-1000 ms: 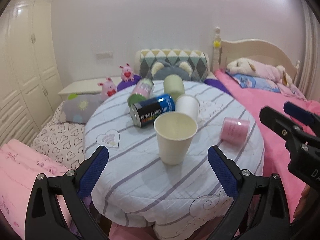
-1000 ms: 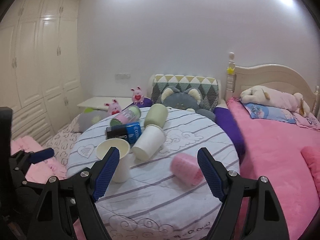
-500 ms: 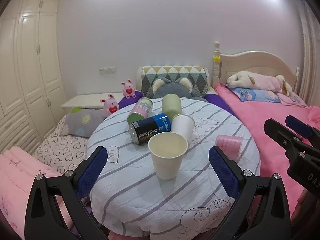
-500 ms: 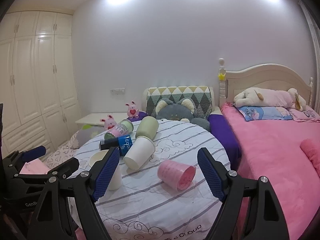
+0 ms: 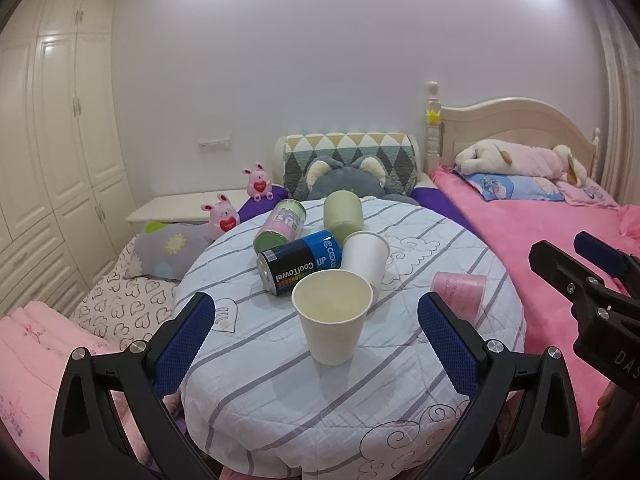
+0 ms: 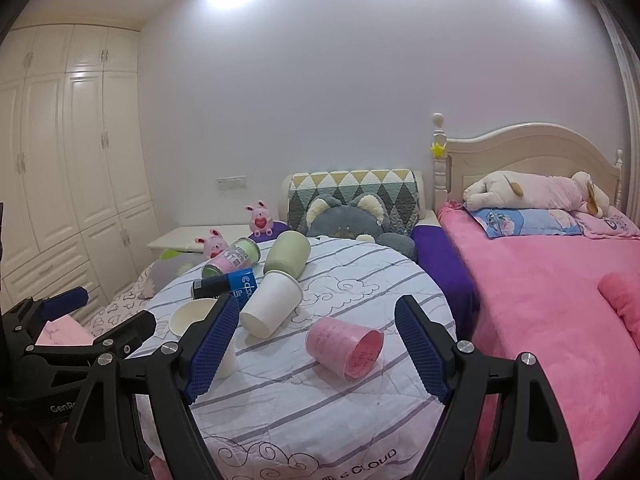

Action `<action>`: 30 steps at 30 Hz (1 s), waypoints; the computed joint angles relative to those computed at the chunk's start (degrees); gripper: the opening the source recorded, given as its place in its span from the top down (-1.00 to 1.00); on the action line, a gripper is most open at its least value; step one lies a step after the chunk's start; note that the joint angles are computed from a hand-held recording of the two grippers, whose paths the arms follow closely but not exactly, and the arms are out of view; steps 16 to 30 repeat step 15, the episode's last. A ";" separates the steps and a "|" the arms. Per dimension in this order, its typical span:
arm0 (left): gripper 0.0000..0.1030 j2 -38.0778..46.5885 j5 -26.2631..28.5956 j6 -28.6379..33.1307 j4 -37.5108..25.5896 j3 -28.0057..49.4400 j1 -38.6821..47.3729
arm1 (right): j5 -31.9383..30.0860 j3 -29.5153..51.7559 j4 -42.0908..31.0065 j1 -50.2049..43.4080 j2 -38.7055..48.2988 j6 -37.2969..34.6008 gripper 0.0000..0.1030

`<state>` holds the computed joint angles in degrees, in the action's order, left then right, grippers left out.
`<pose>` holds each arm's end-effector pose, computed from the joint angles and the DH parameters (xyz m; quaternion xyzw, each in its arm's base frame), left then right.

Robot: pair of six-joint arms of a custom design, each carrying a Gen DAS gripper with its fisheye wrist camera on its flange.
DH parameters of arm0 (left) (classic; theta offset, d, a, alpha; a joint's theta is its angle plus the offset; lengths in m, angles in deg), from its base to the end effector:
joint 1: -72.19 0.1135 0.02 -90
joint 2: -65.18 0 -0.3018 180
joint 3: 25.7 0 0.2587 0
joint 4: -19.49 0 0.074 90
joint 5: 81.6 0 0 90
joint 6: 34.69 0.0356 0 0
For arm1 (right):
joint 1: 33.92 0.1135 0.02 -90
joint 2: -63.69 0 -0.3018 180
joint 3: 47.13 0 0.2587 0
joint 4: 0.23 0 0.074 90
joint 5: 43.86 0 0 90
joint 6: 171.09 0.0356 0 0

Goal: Flip cup upright

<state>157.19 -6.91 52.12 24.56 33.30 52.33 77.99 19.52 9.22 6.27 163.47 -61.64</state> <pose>0.3260 -0.1078 0.2234 0.0552 0.8502 0.0098 0.5234 0.3050 0.2330 0.2277 0.0027 0.8189 0.0623 0.5706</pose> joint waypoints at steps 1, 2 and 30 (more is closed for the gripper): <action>-0.99 0.00 0.09 0.01 0.08 0.04 0.04 | -0.03 0.02 -0.04 -0.02 0.02 -0.06 -0.59; -0.99 0.07 0.20 0.13 -0.01 0.19 0.05 | -0.03 -0.07 0.18 -0.03 -0.01 -0.18 -0.59; -0.99 0.80 -1.36 1.29 1.25 0.19 -0.15 | -1.04 1.51 -1.56 -0.54 1.09 0.19 -0.59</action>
